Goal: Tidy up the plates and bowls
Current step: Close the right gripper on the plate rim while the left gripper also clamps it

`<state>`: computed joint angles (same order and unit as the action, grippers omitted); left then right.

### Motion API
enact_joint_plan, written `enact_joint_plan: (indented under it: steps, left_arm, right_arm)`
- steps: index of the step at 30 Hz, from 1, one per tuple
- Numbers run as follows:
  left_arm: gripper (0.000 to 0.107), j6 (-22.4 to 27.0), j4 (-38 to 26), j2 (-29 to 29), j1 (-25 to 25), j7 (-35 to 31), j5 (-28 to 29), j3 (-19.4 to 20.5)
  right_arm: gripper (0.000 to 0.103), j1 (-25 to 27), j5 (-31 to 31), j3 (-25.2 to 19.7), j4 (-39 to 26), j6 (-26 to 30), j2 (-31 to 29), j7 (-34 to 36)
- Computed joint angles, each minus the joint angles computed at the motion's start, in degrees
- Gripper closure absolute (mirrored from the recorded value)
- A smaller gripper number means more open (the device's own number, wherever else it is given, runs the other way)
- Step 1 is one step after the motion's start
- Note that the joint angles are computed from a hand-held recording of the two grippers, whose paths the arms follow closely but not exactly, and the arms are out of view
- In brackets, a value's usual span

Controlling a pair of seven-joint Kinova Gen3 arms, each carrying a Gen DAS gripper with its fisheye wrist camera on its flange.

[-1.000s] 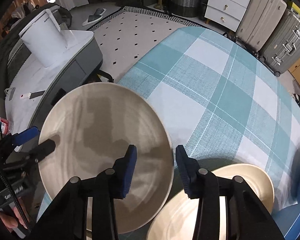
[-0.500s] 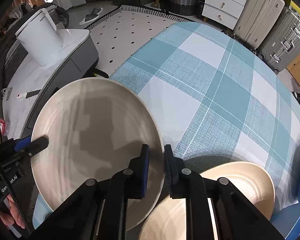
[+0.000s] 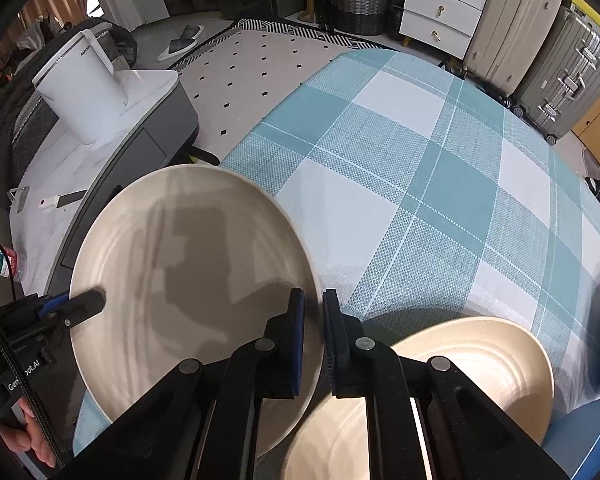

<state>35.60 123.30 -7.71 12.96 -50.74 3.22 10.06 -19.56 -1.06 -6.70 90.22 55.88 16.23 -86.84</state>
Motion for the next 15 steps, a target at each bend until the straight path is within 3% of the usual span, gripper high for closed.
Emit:
enact_joint_plan:
  steps: [15]
  left_arm:
    - [0.095,4.5,-3.0,0.3,0.5,1.9,-2.1,0.8]
  right_arm:
    - [0.095,0.9,-1.5,0.2,-0.1,0.8,-1.1,-0.7]
